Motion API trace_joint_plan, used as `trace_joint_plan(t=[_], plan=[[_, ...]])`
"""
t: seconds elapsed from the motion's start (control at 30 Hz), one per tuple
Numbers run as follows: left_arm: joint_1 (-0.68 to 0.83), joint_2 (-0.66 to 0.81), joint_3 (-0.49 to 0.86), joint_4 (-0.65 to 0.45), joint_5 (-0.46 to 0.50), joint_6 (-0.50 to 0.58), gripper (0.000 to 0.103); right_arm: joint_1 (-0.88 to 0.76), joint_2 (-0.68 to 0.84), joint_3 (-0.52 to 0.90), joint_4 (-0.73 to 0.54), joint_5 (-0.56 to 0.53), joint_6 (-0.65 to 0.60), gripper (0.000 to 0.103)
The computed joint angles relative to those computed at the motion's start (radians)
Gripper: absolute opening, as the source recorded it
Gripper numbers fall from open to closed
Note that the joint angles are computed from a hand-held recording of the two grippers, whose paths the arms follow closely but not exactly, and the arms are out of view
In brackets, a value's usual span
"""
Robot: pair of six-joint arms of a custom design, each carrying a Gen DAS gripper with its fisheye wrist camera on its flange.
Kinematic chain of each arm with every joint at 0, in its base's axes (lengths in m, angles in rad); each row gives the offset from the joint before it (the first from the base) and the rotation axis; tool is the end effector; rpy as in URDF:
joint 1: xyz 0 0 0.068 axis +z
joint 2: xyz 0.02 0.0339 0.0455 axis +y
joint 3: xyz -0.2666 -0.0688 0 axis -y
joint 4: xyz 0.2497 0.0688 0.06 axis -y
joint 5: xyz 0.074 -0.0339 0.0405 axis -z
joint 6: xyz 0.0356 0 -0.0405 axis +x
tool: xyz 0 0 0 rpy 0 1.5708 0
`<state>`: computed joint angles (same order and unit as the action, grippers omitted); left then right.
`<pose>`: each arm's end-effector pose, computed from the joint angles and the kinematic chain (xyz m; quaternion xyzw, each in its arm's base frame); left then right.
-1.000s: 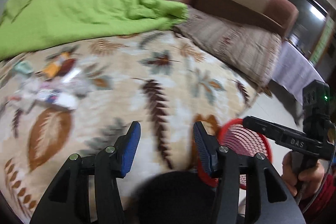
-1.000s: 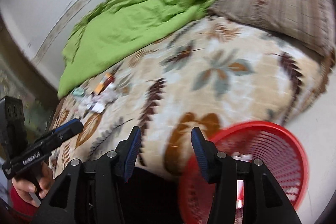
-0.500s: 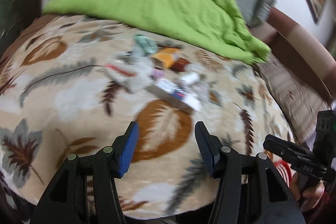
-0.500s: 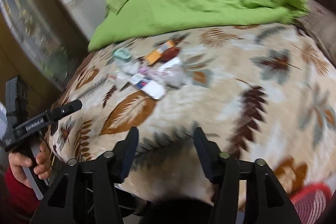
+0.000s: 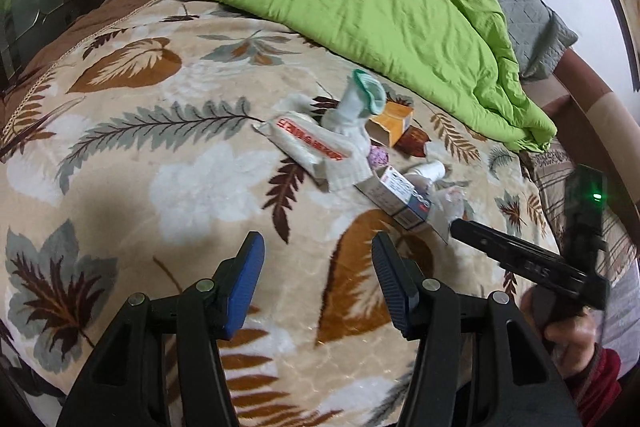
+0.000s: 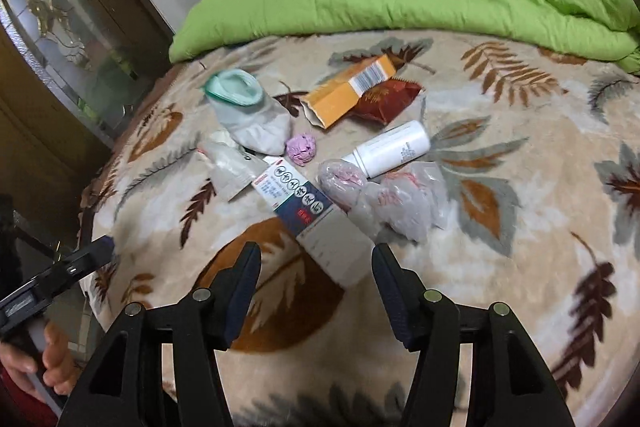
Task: Collect trash
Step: 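Move both open tools back toward the trash on the bed, then grasp the white-and-red tube box with the left tool while the right tool grasps the medicine carton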
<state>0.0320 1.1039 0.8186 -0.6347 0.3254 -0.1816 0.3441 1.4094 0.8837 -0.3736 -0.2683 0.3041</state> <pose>0.2220 -0.0043 0.2532 -0.0482 0.9352 -0.1766 0.3031 0.2704 0.1069 0.2184 -0.0628 0.9346 0.2237 0.2693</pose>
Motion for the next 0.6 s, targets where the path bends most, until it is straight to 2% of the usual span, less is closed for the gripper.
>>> trace_joint_plan(t=[0.13,0.3,0.4,0.53,0.6], plan=[[0.039,0.032,0.002,0.018,0.021,0.021,0.055,0.040,0.063,0.027,0.018,0.009,0.009,0.062],[0.078,0.070,0.005,0.037,0.044,0.030,0.055,0.113,0.063,0.034,0.016,-0.089,0.001,0.064],[0.089,0.080,0.009,0.042,0.052,0.039,0.055,0.129,0.046,0.049,-0.012,-0.027,-0.007,0.064],[0.096,0.087,0.012,0.048,0.057,0.047,0.055,0.122,0.048,0.088,-0.037,0.036,-0.075,0.064],[0.098,0.097,0.016,0.053,0.061,0.044,0.055,0.107,0.075,0.113,-0.033,0.024,-0.094,0.064]])
